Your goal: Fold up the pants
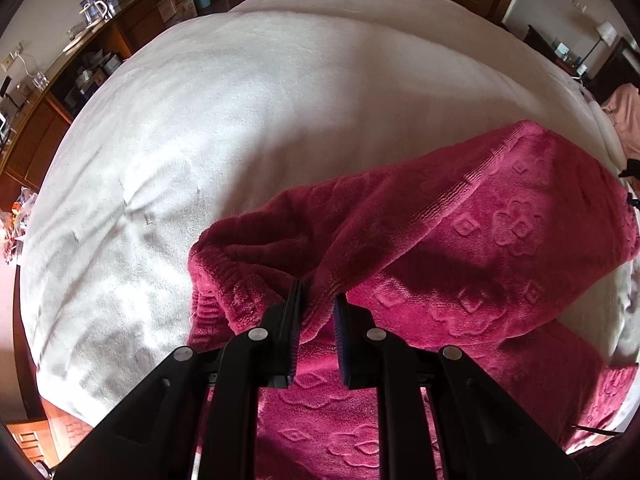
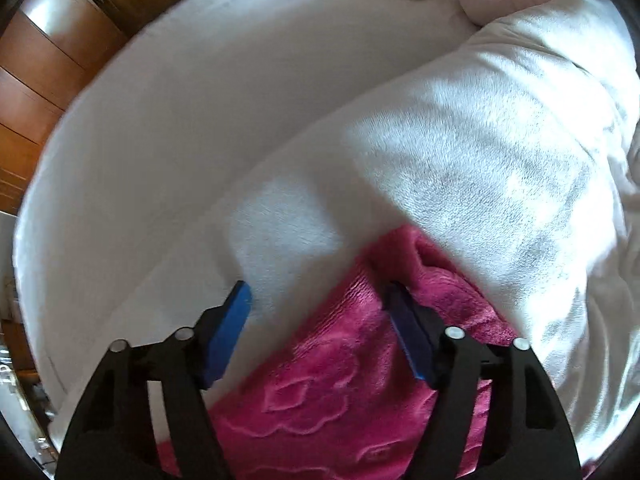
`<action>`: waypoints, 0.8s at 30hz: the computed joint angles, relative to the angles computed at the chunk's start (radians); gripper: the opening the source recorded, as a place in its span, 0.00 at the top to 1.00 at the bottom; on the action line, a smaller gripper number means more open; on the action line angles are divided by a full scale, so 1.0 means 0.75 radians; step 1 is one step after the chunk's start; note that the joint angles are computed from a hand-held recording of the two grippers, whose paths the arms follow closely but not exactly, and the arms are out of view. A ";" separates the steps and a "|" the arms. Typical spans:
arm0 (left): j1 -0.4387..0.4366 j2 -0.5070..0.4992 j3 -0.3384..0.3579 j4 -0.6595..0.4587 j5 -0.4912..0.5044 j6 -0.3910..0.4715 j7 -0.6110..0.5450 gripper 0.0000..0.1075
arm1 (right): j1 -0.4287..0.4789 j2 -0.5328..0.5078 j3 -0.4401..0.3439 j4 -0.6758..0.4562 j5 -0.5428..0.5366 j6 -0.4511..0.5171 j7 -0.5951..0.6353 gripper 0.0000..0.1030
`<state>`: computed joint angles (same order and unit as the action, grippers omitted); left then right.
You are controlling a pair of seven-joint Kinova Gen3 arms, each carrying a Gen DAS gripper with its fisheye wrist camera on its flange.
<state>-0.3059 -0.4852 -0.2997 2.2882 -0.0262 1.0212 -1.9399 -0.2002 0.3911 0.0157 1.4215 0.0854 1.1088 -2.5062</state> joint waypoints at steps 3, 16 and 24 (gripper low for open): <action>-0.004 -0.024 0.031 -0.008 -0.010 0.025 0.023 0.86 | -0.037 0.056 0.003 -0.090 0.059 0.119 0.030 0.40; 0.032 -0.094 0.026 -0.071 -0.028 0.053 0.036 0.88 | -0.021 -0.209 -0.014 0.160 0.051 0.068 -0.001 0.93; 0.029 -0.149 -0.112 -0.163 -0.047 0.052 -0.004 0.92 | 0.002 -0.532 -0.060 0.307 0.094 0.064 -0.092 0.94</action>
<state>-0.2843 -0.5967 -0.3834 2.1658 -0.0615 1.0605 -1.9432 -0.1985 -0.0076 -0.0293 1.6519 0.1557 1.1570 -2.5755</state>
